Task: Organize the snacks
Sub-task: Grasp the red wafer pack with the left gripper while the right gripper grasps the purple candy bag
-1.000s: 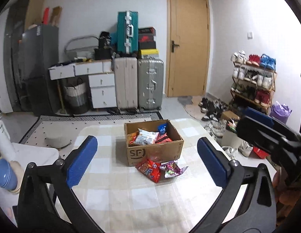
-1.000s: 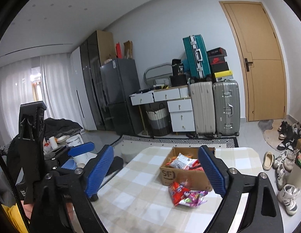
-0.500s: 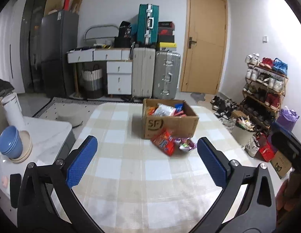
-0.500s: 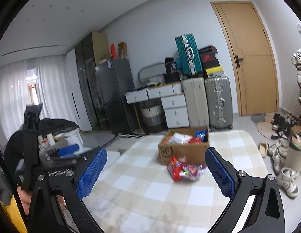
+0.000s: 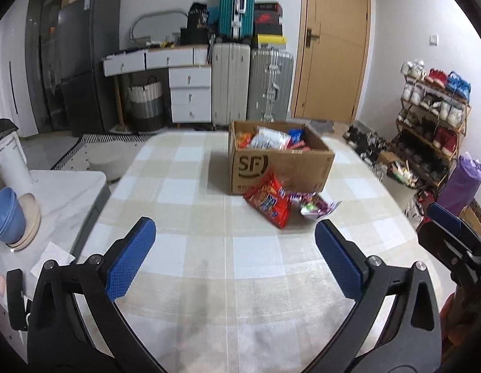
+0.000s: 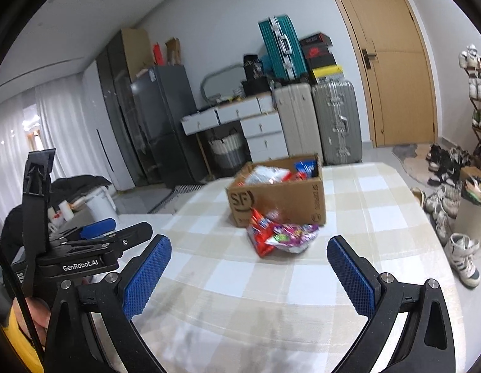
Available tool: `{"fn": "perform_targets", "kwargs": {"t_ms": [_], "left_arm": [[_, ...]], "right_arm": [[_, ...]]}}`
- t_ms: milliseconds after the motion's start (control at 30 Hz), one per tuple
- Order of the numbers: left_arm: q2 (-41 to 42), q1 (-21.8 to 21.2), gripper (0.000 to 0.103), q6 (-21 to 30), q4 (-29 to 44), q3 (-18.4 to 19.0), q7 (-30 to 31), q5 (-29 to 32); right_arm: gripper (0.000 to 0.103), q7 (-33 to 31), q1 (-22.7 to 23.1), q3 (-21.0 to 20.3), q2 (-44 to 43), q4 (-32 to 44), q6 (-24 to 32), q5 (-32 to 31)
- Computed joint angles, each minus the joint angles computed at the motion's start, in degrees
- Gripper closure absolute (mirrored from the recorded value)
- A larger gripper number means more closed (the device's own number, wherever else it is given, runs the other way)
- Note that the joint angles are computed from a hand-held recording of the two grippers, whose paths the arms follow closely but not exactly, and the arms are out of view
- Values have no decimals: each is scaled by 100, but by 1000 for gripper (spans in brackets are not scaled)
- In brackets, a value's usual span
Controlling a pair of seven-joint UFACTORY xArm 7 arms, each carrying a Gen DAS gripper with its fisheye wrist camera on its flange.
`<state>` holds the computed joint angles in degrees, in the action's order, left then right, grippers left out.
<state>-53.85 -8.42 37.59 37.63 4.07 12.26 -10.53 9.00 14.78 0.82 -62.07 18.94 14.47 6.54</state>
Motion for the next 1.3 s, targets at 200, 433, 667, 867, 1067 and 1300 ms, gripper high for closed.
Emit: {"fn": "perform_targets", "kwargs": {"t_ms": [200, 433, 667, 867, 1067, 1300], "left_arm": [[1423, -135, 0, -574, 303, -235, -61, 32], [3195, -259, 0, -851, 1167, -358, 10, -8], [4447, -201, 0, -873, 1947, -679, -16, 117], [5070, -172, 0, -916, 2279, -793, -8, 70], [5540, -114, 1, -1068, 2511, -856, -274, 365], [5967, -51, 0, -1025, 2828, -875, -306, 475]], "right_arm": [[1, -355, 157, -595, 1470, 406, -437, 130], [1, -1026, 742, -1453, 2910, 1187, -637, 759], [1, -2040, 1442, -2217, 4119, 2164, -210, 1720], [2, -2726, 1439, -2280, 5036, 2852, 340, 2368], [23, -2940, 1089, -1989, 5614, 3313, 810, 2676], [44, -3236, 702, -1463, 5700, 3366, 786, 2827]]}}
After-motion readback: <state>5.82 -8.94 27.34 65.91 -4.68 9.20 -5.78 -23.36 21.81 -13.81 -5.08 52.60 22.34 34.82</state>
